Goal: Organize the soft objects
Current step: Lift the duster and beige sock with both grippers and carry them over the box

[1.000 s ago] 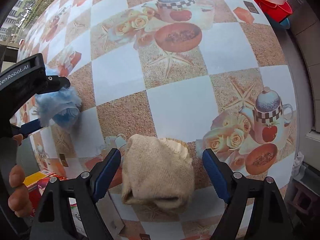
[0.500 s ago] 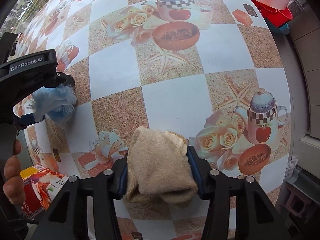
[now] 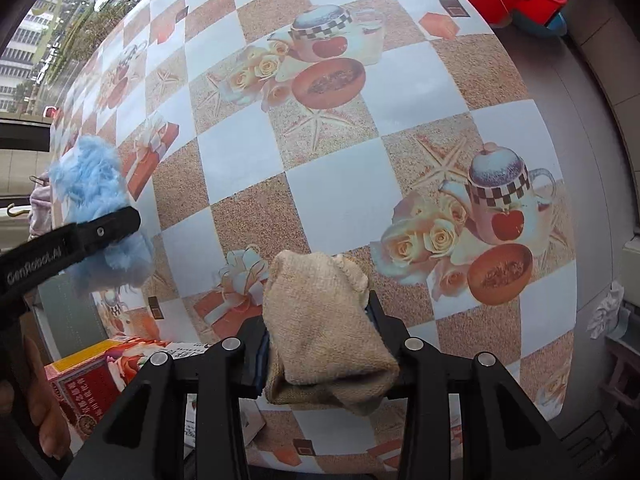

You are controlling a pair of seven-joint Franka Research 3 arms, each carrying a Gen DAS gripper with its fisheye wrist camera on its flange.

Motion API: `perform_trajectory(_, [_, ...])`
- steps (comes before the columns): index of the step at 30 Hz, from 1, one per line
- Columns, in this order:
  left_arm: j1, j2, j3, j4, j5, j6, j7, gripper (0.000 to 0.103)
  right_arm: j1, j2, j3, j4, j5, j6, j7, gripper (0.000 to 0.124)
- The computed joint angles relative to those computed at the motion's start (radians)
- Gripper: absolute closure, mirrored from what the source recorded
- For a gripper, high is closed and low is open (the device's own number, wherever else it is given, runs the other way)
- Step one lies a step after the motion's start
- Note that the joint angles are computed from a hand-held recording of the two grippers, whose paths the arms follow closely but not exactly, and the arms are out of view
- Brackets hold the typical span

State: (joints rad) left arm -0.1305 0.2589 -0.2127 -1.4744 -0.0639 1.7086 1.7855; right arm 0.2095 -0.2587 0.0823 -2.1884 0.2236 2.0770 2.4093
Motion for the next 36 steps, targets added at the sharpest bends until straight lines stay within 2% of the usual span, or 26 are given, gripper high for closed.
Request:
perform_trajectory(3, [0.021, -0.071, 0.000, -0.056, -0.046, 0.001, 0.071, 0.079, 0.002, -0.025, -0.001, -0.016, 0.029, 0.017, 0.024, 0.083])
perform_trajectory(7, [0.047, -0.106, 0.018, -0.061, -0.081, -0.021, 0.154, 0.079, 0.011, -0.030, 0.015, -0.013, 0.050, 0.048, 0.067, 0.083])
perform_trajectory(17, [0.108, -0.213, 0.079, -0.092, -0.166, -0.042, 0.291, 0.079, 0.076, 0.074, 0.063, 0.154, -0.024, 0.071, 0.146, 0.083])
perform_trajectory(29, [0.180, -0.309, 0.152, -0.107, -0.249, -0.072, 0.436, 0.079, 0.175, 0.174, 0.093, 0.356, -0.131, 0.021, 0.229, 0.083])
perform_trajectory(36, [0.217, -0.357, 0.196, -0.134, -0.264, -0.094, 0.523, 0.079, 0.223, 0.181, 0.108, 0.398, -0.169, -0.014, 0.301, 0.083])
